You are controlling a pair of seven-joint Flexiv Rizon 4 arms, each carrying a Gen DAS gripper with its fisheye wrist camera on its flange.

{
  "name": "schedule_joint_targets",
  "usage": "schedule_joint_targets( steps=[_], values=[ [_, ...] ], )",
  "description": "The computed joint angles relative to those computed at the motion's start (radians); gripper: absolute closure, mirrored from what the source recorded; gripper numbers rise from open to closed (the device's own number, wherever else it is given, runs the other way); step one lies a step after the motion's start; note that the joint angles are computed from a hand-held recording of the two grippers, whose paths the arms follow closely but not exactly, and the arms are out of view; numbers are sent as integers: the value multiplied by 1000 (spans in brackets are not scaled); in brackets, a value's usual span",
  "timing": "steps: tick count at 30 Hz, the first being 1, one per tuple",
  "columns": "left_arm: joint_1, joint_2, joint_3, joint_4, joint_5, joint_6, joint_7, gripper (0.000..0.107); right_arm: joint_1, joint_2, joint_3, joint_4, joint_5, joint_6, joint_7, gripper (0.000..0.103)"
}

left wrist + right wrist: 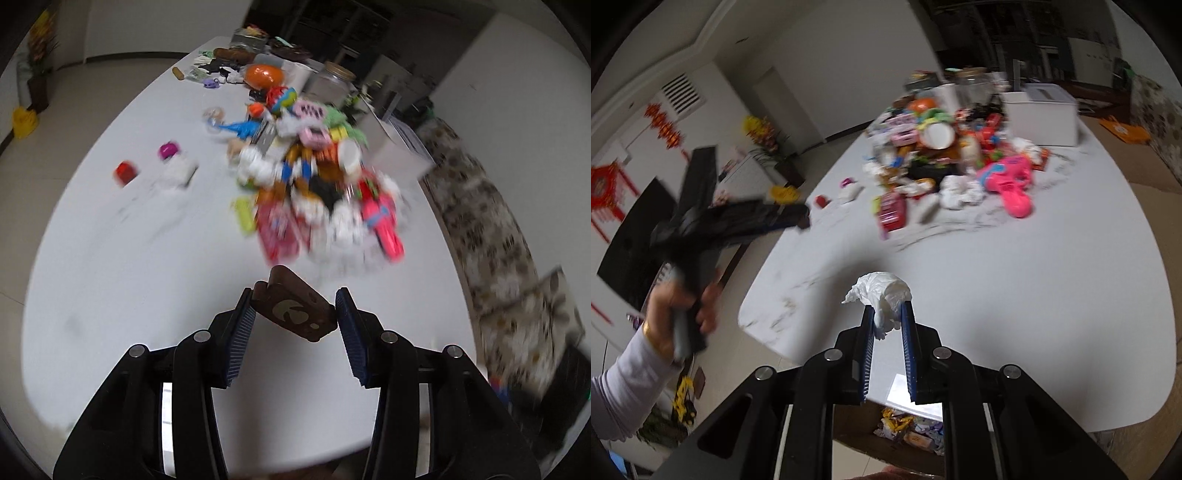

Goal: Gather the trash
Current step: 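Grasp the brown cardboard piece with the left tool while the right tool holds the tissue, then carry the tissue and cardboard piece over the box and open both tools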

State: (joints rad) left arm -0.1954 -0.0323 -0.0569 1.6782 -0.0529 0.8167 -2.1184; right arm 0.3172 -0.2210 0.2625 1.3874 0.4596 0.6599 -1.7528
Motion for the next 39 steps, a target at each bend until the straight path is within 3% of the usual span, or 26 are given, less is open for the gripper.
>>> schedule_joint_targets(
  steps=[5,7,14,19,24,25,26,27,28,33,39],
  values=[
    [-41,194,-6,199,30,-83,-4,62,42,40,28,47,-17,-33,4,88],
    [-62,268,-6,300,-7,-95,0,62,63,58,34,78,-30,-42,13,88],
    [-98,372,-25,542,-98,-89,-27,62,128,118,52,235,-59,-85,88,88],
    [-130,289,-18,701,-205,33,14,62,167,92,56,384,-112,-45,173,88],
    [-136,74,-33,789,-287,189,41,59,207,-25,50,519,-233,69,277,84],
    [-137,30,-37,796,-311,205,50,46,213,-53,45,532,-261,87,306,74],
    [-129,-30,-40,784,-303,193,42,33,216,-78,42,543,-283,104,335,45],
    [-125,-65,-42,775,-292,187,33,33,226,-111,31,561,-317,133,381,31],
    [-121,-86,-43,784,-303,186,42,33,225,-133,29,567,-338,141,406,26],
    [-107,-148,-44,760,-273,136,38,32,200,-186,44,565,-373,140,479,27],
    [-109,-69,-32,744,-220,79,14,32,171,-141,70,544,-366,117,473,23]
  ],
)
